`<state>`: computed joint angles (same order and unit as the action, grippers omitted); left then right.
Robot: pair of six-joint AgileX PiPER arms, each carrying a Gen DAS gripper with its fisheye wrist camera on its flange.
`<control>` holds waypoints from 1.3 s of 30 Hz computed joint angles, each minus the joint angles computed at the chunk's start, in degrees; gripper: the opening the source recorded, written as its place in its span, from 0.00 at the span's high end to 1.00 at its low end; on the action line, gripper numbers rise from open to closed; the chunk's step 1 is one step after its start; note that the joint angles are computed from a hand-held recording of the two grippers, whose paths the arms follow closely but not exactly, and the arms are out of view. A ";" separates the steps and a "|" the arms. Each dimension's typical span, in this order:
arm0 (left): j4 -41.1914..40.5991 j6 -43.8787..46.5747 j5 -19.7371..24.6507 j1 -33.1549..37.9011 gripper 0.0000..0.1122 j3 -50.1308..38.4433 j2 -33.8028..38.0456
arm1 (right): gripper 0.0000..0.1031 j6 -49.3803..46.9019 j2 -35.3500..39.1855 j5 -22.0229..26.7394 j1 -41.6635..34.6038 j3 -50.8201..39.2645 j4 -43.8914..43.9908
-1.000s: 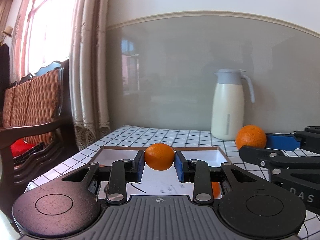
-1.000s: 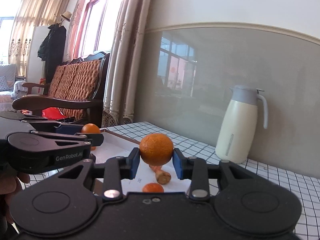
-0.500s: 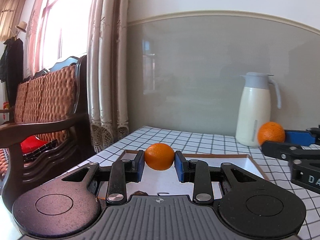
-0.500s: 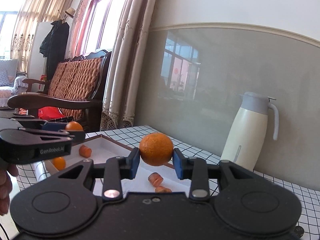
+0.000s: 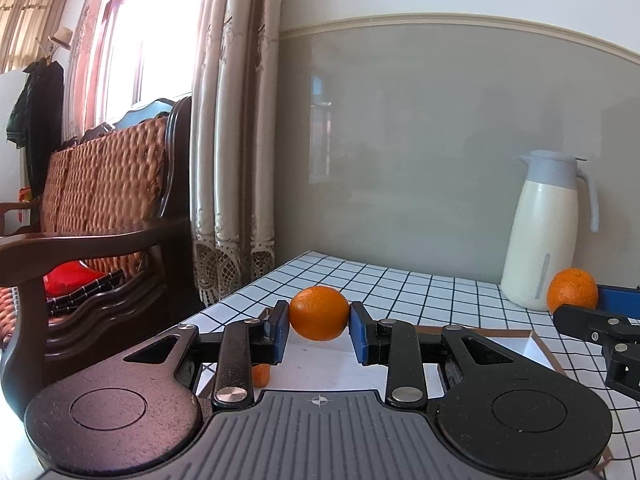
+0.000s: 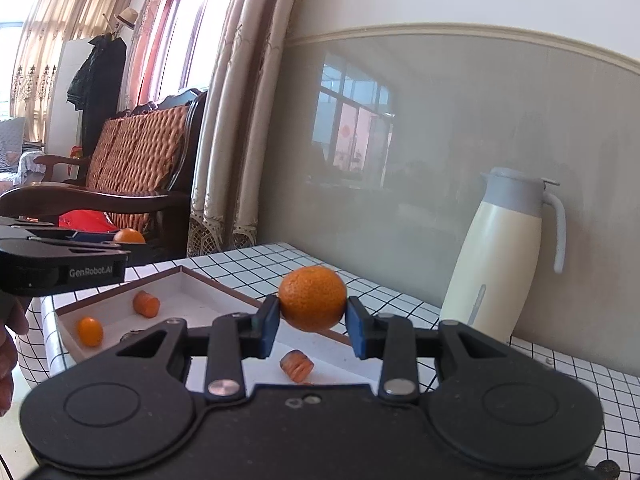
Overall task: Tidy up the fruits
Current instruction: 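Carry both held oranges over the white box, then open both tools to drop the oranges into the white box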
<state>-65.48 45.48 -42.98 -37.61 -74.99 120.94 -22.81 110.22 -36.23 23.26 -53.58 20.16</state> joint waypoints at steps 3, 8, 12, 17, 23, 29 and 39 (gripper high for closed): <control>-0.41 0.99 0.93 0.74 0.71 -1.47 1.00 | 0.74 -0.45 1.16 2.14 -0.66 -2.10 0.44; -1.57 3.28 2.74 1.80 0.71 -4.18 2.82 | 0.74 -0.92 3.09 5.78 -2.08 -5.22 1.21; -3.56 6.19 5.03 2.92 0.71 -6.78 4.34 | 0.74 -1.41 4.70 8.39 -3.12 -7.84 1.58; -7.77 11.35 7.53 4.00 0.71 -11.00 6.76 | 0.74 -1.76 7.10 11.85 -4.23 -11.81 1.37; -13.24 17.93 9.83 4.65 0.71 -16.02 9.47 | 0.74 -2.18 9.78 16.28 -5.38 -16.56 1.41; -19.38 23.30 10.15 5.31 0.71 -20.27 11.75 | 0.73 -0.14 11.89 20.09 -6.92 -20.55 0.53; -15.09 19.03 5.62 4.73 0.20 -16.88 11.51 | 0.18 1.01 12.12 17.86 -7.92 -20.53 -1.92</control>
